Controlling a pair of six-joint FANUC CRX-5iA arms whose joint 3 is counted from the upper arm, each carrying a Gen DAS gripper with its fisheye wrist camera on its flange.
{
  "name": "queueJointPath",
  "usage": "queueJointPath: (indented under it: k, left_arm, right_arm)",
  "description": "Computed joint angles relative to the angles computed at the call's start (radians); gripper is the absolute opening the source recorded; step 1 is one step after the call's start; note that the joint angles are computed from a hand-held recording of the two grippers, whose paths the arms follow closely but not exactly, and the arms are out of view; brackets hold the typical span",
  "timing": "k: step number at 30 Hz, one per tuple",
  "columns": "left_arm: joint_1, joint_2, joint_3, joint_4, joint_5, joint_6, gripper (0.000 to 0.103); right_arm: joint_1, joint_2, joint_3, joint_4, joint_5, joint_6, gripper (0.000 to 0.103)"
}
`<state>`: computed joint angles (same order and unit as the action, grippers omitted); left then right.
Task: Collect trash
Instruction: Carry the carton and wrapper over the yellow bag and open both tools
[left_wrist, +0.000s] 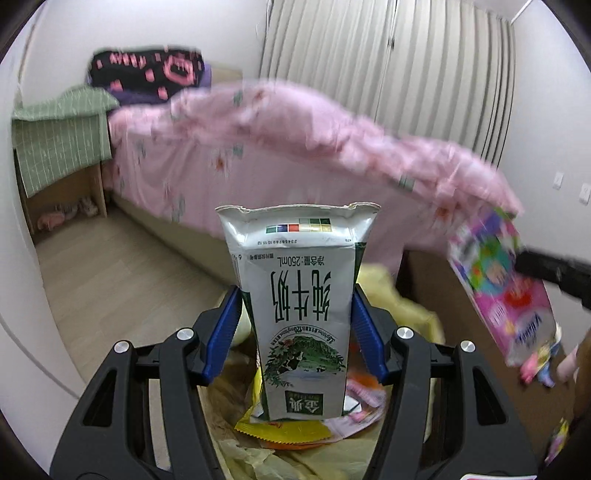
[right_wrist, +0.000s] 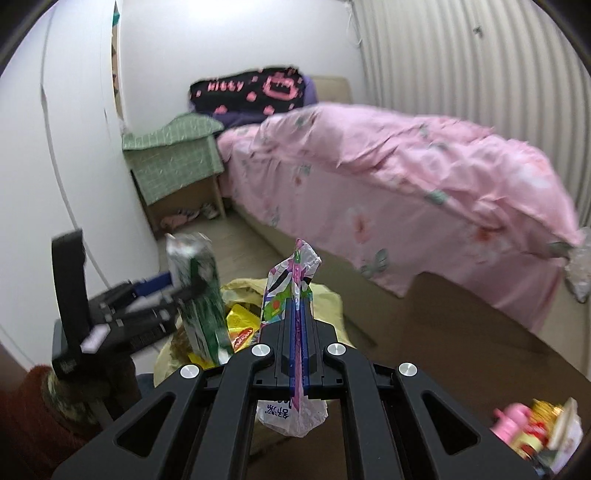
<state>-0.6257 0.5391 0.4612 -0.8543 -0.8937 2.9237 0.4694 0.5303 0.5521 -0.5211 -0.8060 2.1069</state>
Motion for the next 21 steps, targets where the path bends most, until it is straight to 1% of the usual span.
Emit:
queueJointPath:
  k: [3, 5, 7, 10, 14, 16, 17, 19, 20, 21]
  left_arm:
    - [0.053, 0.021, -0.026, 0.136, 0.052, -0.074, 0.055]
    - [0.082, 0.035, -0.042, 0.218, 0.063, -0.117, 0.055]
    - [0.099, 0.030, -0.075, 0.264, 0.091, -0.110, 0.055]
    - [0.094, 0.010, -0.096, 0.250, 0.105, -0.082, 0.055]
    - [0.097, -0.013, -0.115, 0.257, 0.137, -0.076, 0.055]
    - [0.105, -0.041, -0.147, 0.273, 0.183, -0.064, 0.056]
    - [0.116, -0.056, -0.168, 0.292, 0.227, -0.059, 0.056]
    - [0.115, -0.071, -0.176, 0.276, 0.244, -0.031, 0.063]
    - [0.106, -0.072, -0.164, 0.249, 0.227, -0.012, 0.069]
    - [0.089, -0.071, -0.144, 0.206, 0.187, 0.014, 0.072]
  right_arm:
    - [0.016, 0.099, 0.110, 0.028, -0.082, -0.042, 0.004]
    - [0.025, 0.147, 0.162, 0.045, -0.120, -0.065, 0.004]
    - [0.032, 0.182, 0.196, 0.056, -0.146, -0.084, 0.004]
    - [0.039, 0.200, 0.204, 0.063, -0.146, -0.093, 0.004]
    - [0.045, 0.200, 0.190, 0.072, -0.134, -0.102, 0.004]
    - [0.042, 0.204, 0.193, 0.071, -0.143, -0.111, 0.005]
    - [0.040, 0.209, 0.200, 0.073, -0.154, -0.119, 0.005]
    - [0.041, 0.204, 0.188, 0.084, -0.145, -0.129, 0.007]
    - [0.039, 0.196, 0.177, 0.082, -0.138, -0.127, 0.014]
    - [0.034, 0.184, 0.163, 0.072, -0.132, -0.119, 0.032]
